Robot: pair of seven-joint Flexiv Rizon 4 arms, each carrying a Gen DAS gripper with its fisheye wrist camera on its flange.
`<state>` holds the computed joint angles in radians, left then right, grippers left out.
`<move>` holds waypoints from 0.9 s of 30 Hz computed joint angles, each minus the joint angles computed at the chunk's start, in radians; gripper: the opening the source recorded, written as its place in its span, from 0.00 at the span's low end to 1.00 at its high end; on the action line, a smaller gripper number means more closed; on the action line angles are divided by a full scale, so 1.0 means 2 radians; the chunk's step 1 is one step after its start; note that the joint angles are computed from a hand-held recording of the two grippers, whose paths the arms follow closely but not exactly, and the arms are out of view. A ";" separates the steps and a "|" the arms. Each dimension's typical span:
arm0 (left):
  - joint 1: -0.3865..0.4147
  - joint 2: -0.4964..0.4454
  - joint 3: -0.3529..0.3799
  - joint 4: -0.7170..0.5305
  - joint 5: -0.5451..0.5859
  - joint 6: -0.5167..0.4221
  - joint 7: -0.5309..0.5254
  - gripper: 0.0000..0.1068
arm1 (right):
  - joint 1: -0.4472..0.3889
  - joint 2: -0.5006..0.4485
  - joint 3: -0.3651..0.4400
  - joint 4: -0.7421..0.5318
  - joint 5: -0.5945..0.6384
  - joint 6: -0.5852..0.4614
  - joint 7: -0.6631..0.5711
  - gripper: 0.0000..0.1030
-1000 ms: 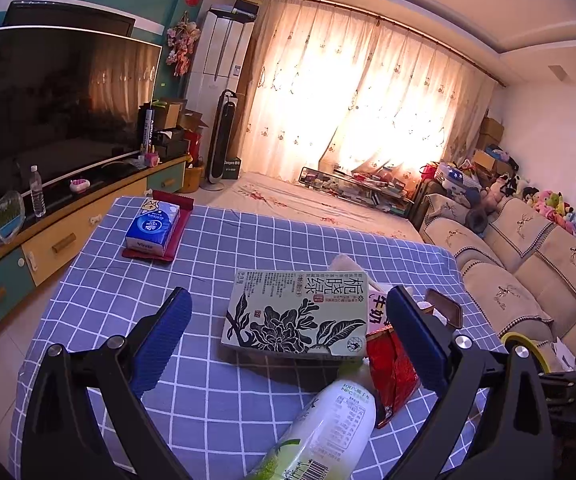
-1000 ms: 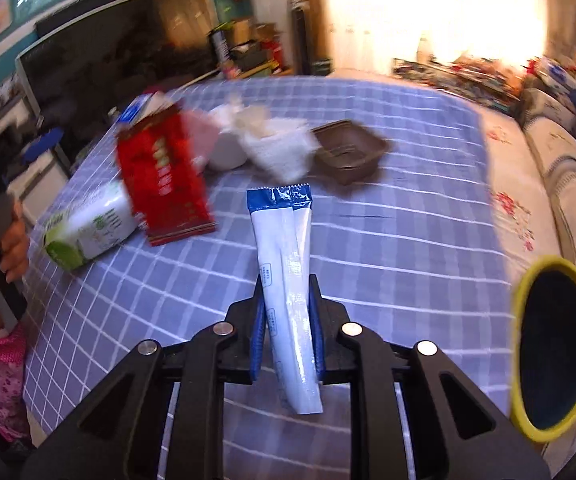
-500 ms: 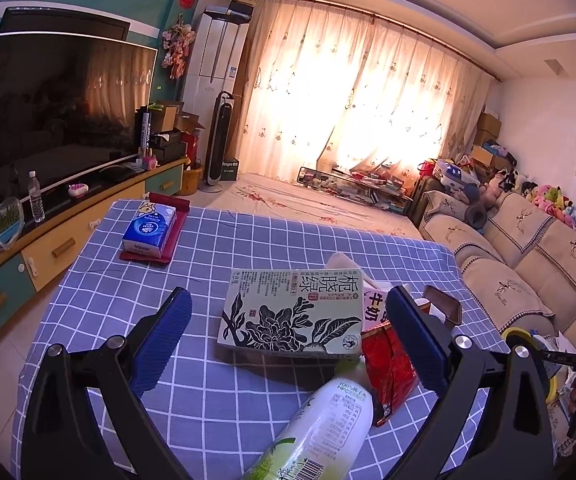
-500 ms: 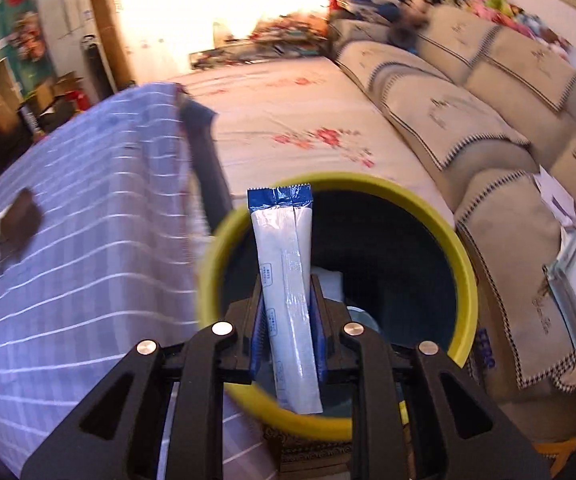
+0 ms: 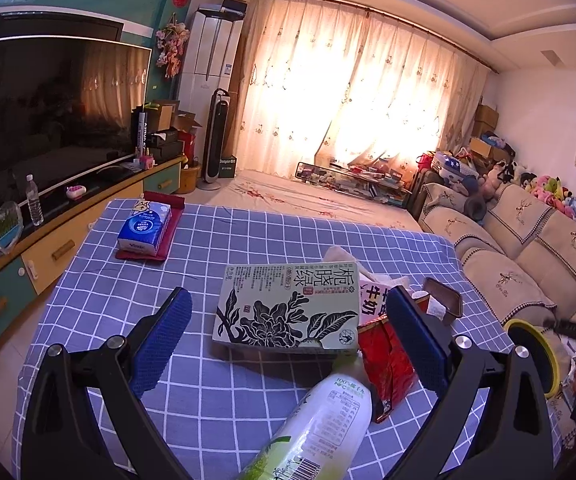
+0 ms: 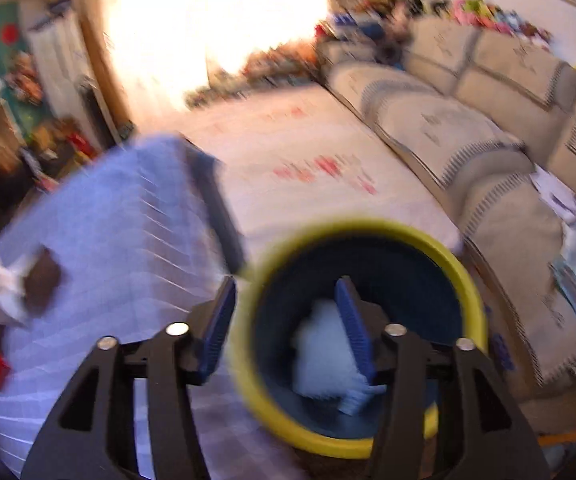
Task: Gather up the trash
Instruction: 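Carry the tube to the yellow bin and open the right gripper, then grasp the green-labelled white bottle with the left gripper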
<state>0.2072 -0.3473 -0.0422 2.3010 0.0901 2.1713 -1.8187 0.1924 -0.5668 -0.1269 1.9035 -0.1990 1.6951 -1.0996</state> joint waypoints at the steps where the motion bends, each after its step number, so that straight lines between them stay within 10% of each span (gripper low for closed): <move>1: -0.006 -0.001 0.004 0.000 -0.005 0.000 0.005 0.90 | -0.010 0.000 0.022 -0.003 -0.001 0.019 -0.008 0.54; 11: 0.001 0.014 -0.015 -0.006 0.018 -0.063 0.048 0.90 | -0.047 -0.030 0.144 -0.045 -0.058 0.062 -0.059 0.56; 16: 0.075 0.044 -0.082 0.007 0.082 -0.124 0.075 0.90 | -0.085 -0.040 0.198 -0.049 -0.071 0.028 -0.073 0.56; 22: -0.008 0.046 -0.012 0.015 0.036 -0.173 0.151 0.90 | -0.088 -0.040 0.204 -0.052 -0.062 0.033 -0.080 0.60; 27: 0.068 0.046 -0.102 0.037 0.020 -0.185 0.187 0.86 | -0.098 -0.042 0.214 -0.056 -0.059 0.028 -0.081 0.61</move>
